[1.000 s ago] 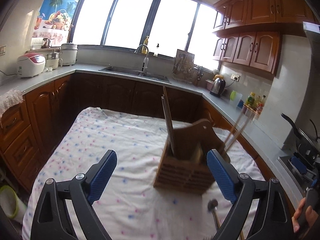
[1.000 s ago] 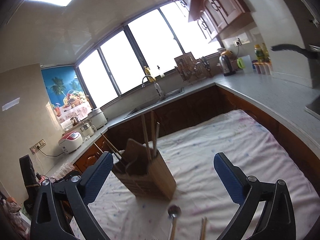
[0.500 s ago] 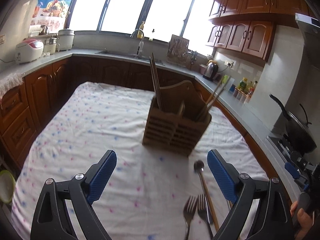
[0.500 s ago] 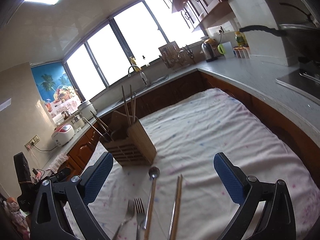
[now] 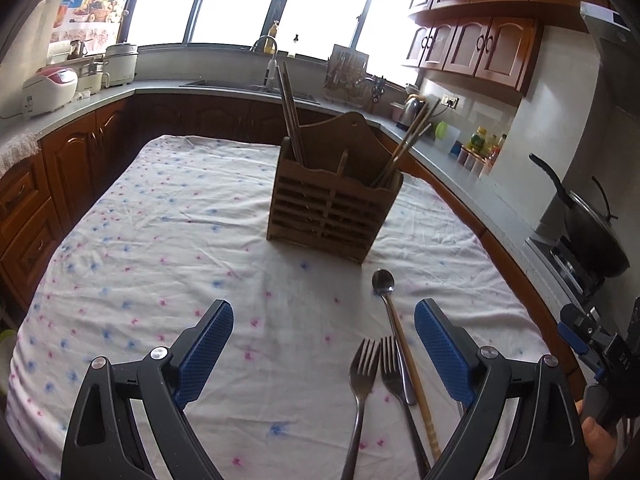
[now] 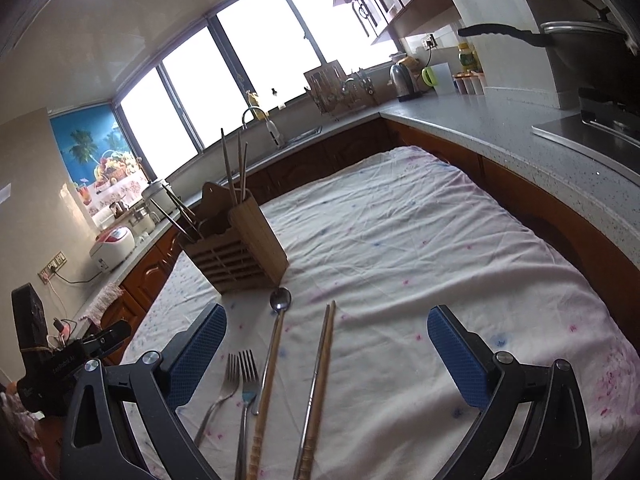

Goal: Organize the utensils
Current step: 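Move both open tools back down to the utensils on the cloth, then grasp a wooden chopstick with the right tool while the left tool grasps another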

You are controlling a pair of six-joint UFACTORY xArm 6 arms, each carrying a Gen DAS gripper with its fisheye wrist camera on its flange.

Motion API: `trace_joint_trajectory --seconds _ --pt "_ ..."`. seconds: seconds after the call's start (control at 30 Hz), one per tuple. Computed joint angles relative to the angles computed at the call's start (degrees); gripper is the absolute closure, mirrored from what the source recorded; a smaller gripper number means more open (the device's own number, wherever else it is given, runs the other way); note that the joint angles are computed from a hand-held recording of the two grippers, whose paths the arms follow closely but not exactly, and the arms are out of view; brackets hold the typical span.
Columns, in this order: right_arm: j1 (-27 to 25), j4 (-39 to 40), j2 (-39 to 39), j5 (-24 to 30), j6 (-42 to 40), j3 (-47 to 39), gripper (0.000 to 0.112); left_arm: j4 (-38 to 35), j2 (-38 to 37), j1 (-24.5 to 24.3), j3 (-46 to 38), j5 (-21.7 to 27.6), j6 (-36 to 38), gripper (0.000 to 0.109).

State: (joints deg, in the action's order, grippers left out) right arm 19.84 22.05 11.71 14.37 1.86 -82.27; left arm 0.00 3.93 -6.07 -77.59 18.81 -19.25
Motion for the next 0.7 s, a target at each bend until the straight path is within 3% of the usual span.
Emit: trace_joint_trajectory --seconds 0.23,0.37,0.57,0.7 --pt "-0.9 1.8 0.8 2.2 -1.6 -1.1 0.013 -1.4 4.1 -1.8 -5.9 3.4 3.2 0.019" --pt "-1.3 1.9 1.9 3.7 -2.5 -3.0 0.023 -4.3 8.3 -2.8 -11.9 7.0 7.9 0.034" --pt "-2.1 2.0 5.0 7.9 -2.6 -7.5 0.058 -7.8 17.8 -4.0 -25.7 15.8 14.2 0.056" --pt "-2.6 4.2 9.8 14.1 -5.0 -14.3 0.069 -8.6 26.1 -4.4 -38.1 23.8 16.1 0.069"
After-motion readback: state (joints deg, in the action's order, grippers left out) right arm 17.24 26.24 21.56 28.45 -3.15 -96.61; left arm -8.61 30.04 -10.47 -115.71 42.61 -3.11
